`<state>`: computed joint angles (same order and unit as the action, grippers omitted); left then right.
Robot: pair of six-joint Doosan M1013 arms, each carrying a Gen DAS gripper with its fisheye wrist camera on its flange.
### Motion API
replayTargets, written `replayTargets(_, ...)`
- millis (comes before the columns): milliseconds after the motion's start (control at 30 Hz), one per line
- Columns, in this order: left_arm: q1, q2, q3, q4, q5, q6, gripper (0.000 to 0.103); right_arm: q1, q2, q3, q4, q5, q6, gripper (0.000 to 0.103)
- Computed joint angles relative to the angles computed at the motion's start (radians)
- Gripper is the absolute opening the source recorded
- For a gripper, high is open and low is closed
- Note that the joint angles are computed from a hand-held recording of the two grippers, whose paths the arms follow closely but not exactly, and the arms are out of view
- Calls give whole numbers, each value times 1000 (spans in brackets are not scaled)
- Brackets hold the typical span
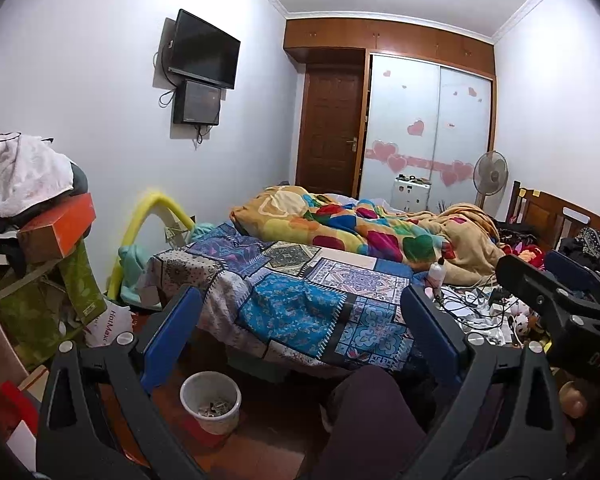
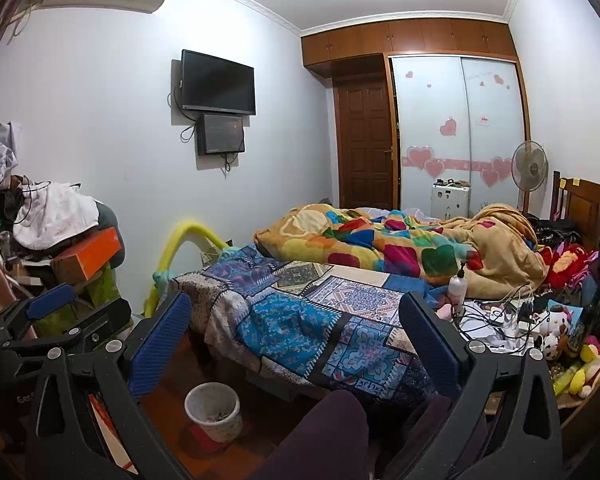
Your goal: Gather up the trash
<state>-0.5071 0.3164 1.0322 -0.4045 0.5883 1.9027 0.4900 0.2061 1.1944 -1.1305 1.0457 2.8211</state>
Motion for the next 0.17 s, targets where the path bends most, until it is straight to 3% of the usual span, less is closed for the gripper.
replayTargets(167, -5, 9, -10, 32, 12, -39, 101, -1, 0, -4, 16, -2, -6, 103)
